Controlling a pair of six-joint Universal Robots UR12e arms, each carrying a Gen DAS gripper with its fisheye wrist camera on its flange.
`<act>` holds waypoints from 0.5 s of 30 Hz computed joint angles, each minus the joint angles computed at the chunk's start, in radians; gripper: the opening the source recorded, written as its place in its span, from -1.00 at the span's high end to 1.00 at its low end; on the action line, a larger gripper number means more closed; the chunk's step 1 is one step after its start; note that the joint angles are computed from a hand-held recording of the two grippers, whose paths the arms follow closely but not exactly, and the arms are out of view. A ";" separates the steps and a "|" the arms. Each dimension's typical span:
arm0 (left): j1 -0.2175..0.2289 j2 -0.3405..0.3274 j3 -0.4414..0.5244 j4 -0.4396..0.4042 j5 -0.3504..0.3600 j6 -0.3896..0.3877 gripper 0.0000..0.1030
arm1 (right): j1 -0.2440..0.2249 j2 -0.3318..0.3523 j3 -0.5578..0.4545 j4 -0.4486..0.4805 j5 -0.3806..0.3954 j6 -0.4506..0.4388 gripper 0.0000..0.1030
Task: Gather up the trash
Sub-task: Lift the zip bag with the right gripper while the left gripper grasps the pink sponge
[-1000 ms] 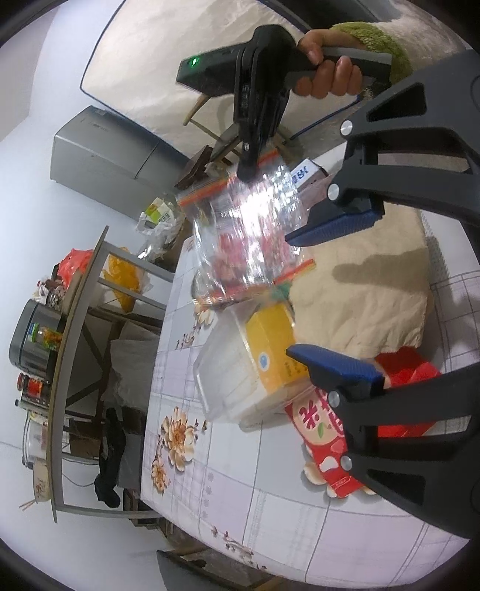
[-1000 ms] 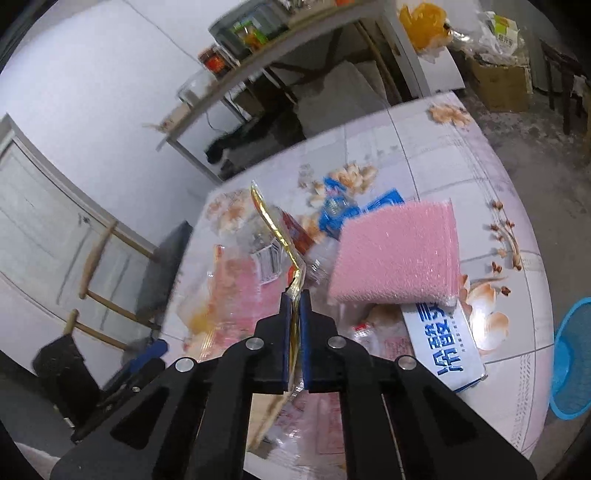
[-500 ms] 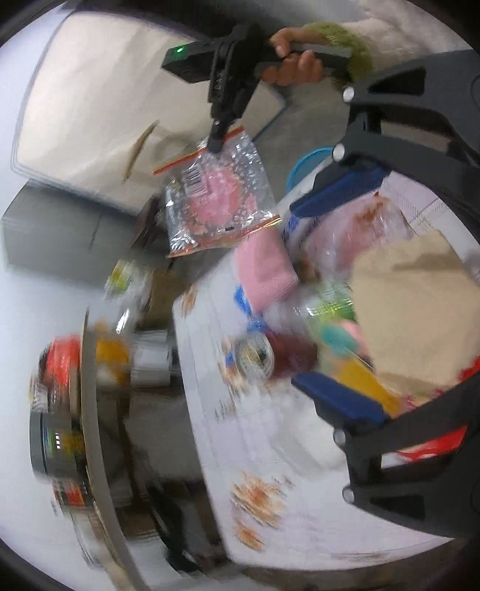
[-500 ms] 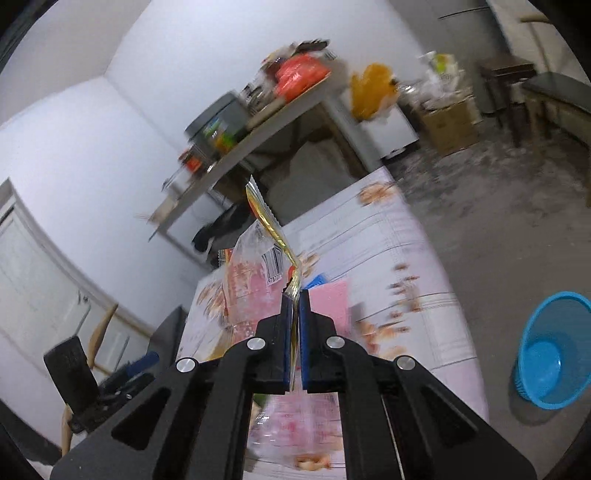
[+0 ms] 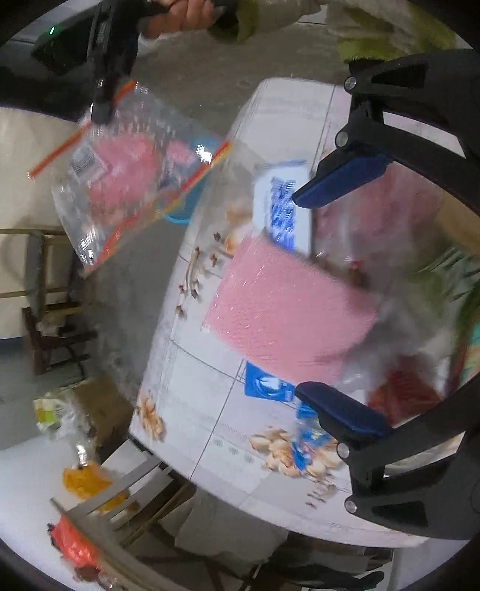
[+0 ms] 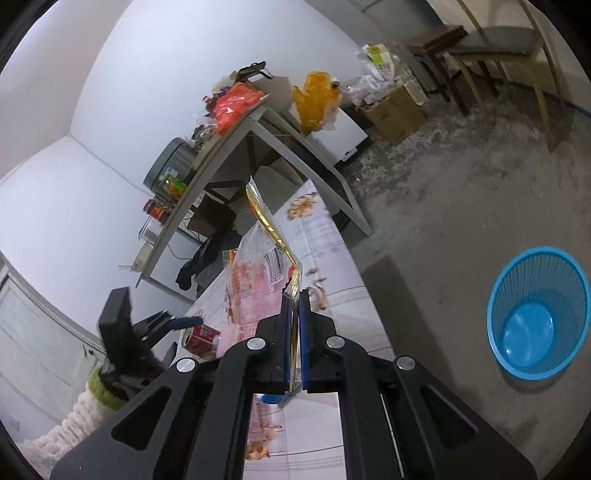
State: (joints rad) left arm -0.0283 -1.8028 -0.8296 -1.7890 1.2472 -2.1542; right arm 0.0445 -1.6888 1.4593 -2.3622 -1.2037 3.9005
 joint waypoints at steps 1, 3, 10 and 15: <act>-0.009 -0.012 0.011 -0.004 0.014 -0.012 -0.77 | -0.001 0.000 0.005 -0.002 0.004 0.006 0.92; -0.019 -0.037 0.037 -0.023 0.035 -0.026 -0.77 | -0.013 -0.004 0.024 -0.011 0.027 0.018 0.92; -0.045 -0.056 0.038 0.007 0.088 -0.006 -0.77 | -0.035 -0.008 0.066 -0.031 0.072 0.047 0.92; -0.053 -0.057 0.034 0.031 0.120 0.007 -0.77 | -0.042 -0.011 0.083 -0.049 0.098 0.053 0.92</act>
State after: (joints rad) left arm -0.0813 -1.8596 -0.7958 -1.7582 1.3669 -2.1468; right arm 0.0021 -1.6995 1.5425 -2.4114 -1.1059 3.9532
